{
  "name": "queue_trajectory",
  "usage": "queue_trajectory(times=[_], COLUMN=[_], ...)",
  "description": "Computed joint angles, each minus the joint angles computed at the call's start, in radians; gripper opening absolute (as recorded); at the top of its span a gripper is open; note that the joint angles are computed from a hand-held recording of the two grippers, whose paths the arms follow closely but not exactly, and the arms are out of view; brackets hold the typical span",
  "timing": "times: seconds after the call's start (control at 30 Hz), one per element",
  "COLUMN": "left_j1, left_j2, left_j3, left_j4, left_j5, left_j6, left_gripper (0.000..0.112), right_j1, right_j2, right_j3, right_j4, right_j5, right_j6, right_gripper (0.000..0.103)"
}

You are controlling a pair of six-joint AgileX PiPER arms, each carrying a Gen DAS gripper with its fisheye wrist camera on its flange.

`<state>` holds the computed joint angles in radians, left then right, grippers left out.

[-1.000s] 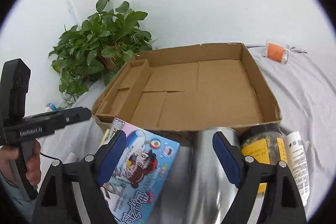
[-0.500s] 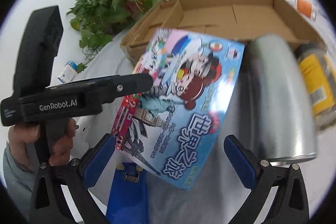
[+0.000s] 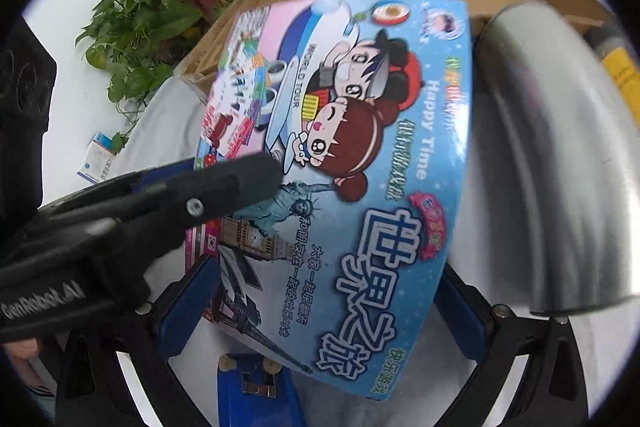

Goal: Organize rigid objects

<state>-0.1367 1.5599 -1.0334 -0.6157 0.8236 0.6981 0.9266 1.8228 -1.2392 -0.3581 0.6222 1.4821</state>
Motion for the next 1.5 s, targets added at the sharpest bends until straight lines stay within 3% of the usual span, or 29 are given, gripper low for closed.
queue_trajectory(times=[0.13,0.23,0.37,0.5,0.63,0.7,0.8,0.9,1.07,1.13,1.23,1.3,1.4,1.5], left_j1=[0.021,0.005,-0.050,-0.099,-0.110,-0.113,-0.110,-0.075,-0.029,-0.021,-0.007,0.009,0.022,0.019], left_j2=[-0.099,-0.133,-0.056,0.130,0.368,0.509,0.645,0.633,0.440,0.386,0.302,0.222,0.124,0.010], left_j3=[0.000,-0.051,-0.219,-0.499,-0.815,-0.993,-1.139,-1.074,-0.773,-0.693,-0.577,-0.486,-0.376,-0.263], left_j4=[-0.051,-0.065,-0.014,0.062,0.134,0.186,0.235,0.195,0.173,0.188,0.175,0.149,0.111,0.138], left_j5=[0.025,0.008,0.001,0.046,0.167,0.260,0.360,0.351,0.173,0.119,0.032,-0.011,-0.081,-0.181], left_j6=[-0.008,-0.029,-0.124,-0.246,-0.356,-0.413,-0.473,-0.443,-0.342,-0.323,-0.275,-0.243,-0.206,-0.237], left_gripper=[0.055,0.055,0.055,0.055,0.054,0.054,0.049,0.043,0.046,0.047,0.048,0.055,0.074,0.096], right_j1=[0.124,0.149,0.084,-0.055,-0.245,-0.322,-0.434,-0.504,-0.576,-0.604,-0.594,-0.571,-0.514,-0.448], right_j2=[-0.138,-0.197,-0.218,-0.198,-0.070,-0.010,0.099,0.194,0.237,0.279,0.310,0.312,0.261,0.103], right_j3=[0.044,0.018,-0.019,-0.083,-0.229,-0.270,-0.325,-0.369,-0.374,-0.415,-0.454,-0.453,-0.411,-0.290], right_j4=[-0.212,-0.286,-0.324,-0.270,-0.057,0.086,0.367,0.555,0.611,0.641,0.662,0.674,0.581,0.450], right_j5=[0.160,0.260,0.272,0.236,0.163,0.132,0.137,0.202,0.259,0.296,0.302,0.293,0.280,0.208], right_j6=[0.198,0.180,0.094,-0.091,-0.373,-0.514,-0.764,-0.956,-1.024,-1.044,-1.105,-1.135,-1.096,-1.008], right_gripper=[0.101,0.101,0.101,0.101,0.101,0.101,0.101,0.100,0.097,0.071,0.071,0.072,0.076,0.080])
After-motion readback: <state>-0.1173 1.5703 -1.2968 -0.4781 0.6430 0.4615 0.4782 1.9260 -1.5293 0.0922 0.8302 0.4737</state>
